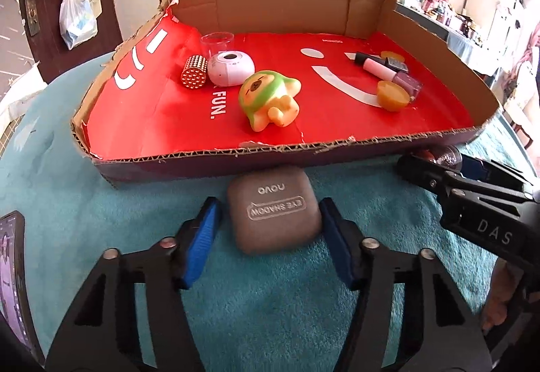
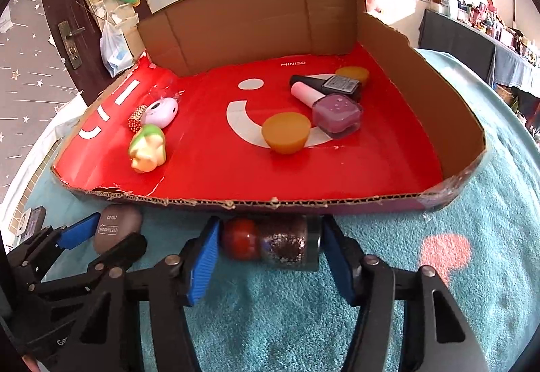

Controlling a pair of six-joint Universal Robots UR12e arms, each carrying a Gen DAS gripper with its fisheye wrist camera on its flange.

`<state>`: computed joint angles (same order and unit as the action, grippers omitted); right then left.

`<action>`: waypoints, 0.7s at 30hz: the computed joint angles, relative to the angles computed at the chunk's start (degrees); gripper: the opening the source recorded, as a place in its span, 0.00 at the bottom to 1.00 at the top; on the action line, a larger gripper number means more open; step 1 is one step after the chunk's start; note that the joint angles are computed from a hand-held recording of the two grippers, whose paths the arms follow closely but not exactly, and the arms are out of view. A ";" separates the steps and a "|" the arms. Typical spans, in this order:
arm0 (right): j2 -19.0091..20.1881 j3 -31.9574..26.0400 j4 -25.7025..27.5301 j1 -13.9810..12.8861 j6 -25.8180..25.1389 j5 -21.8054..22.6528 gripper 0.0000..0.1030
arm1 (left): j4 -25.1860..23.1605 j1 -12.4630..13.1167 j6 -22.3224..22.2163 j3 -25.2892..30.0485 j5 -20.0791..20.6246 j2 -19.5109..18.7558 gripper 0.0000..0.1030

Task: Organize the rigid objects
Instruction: 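Grasp the brown eye shadow compact with the left tool while the right tool grasps the glitter bottle, then lift and carry the eye shadow compact and glitter bottle over the red box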

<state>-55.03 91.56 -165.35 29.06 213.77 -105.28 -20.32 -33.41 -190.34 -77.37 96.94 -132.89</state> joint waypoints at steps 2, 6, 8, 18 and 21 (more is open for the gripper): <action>-0.15 0.36 -0.59 0.04 -0.17 0.28 0.60 | 0.42 0.08 0.24 -0.63 -0.27 0.35 0.49; -0.68 1.58 -2.32 0.09 -0.43 1.38 0.60 | 1.32 0.27 0.35 -2.04 -0.80 1.09 0.47; -1.00 2.27 -3.15 0.09 -0.56 2.19 0.60 | 1.73 0.27 0.52 -2.74 -0.84 1.45 0.47; -2.17 4.98 -5.93 1.67 -5.90 1.85 0.60 | 3.33 -0.07 1.65 -5.50 0.04 2.79 0.48; -1.73 4.84 -6.42 2.19 -6.37 0.20 0.60 | 3.67 -0.23 1.84 -5.53 0.64 2.72 0.48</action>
